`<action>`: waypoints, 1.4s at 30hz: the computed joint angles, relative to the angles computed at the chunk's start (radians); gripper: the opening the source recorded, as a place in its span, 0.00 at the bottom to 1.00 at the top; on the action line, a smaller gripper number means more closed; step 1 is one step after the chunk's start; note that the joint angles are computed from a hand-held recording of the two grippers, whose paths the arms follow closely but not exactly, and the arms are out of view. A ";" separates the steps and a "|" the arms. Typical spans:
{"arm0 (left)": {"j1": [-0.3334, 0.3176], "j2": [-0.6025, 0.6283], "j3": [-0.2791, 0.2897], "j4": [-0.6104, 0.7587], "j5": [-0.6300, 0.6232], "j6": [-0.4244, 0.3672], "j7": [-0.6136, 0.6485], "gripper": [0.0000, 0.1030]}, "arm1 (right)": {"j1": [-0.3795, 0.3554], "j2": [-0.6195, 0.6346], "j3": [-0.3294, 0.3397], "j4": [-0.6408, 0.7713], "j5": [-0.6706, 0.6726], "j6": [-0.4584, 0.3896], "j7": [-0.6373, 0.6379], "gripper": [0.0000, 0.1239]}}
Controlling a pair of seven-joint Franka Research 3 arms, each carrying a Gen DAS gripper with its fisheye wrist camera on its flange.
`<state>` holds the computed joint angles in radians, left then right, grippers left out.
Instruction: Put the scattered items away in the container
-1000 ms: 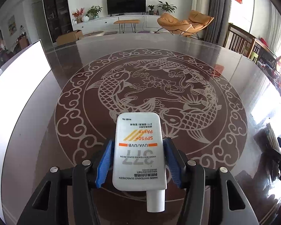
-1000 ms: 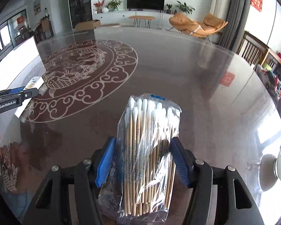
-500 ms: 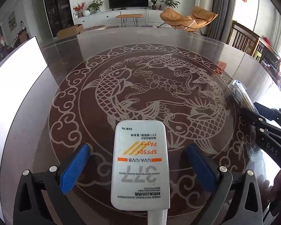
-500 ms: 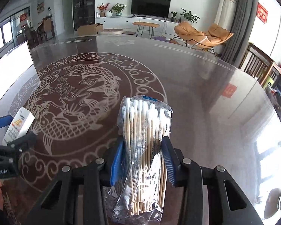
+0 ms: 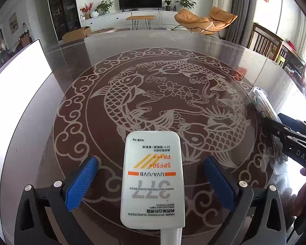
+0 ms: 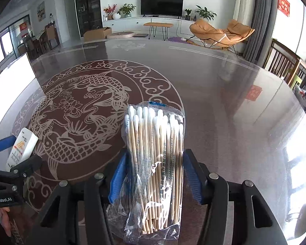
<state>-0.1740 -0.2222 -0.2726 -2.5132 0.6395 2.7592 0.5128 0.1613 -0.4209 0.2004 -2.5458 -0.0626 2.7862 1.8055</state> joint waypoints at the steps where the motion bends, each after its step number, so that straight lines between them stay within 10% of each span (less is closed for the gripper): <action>1: 0.000 0.000 0.000 0.000 0.000 0.000 0.000 1.00 | 0.016 -0.004 -0.018 -0.007 0.021 0.007 -0.014 0.46; 42: 0.020 0.006 0.002 -0.003 0.058 0.020 -0.055 1.00 | -0.020 -0.028 0.015 -0.014 -0.043 -0.021 0.057 0.48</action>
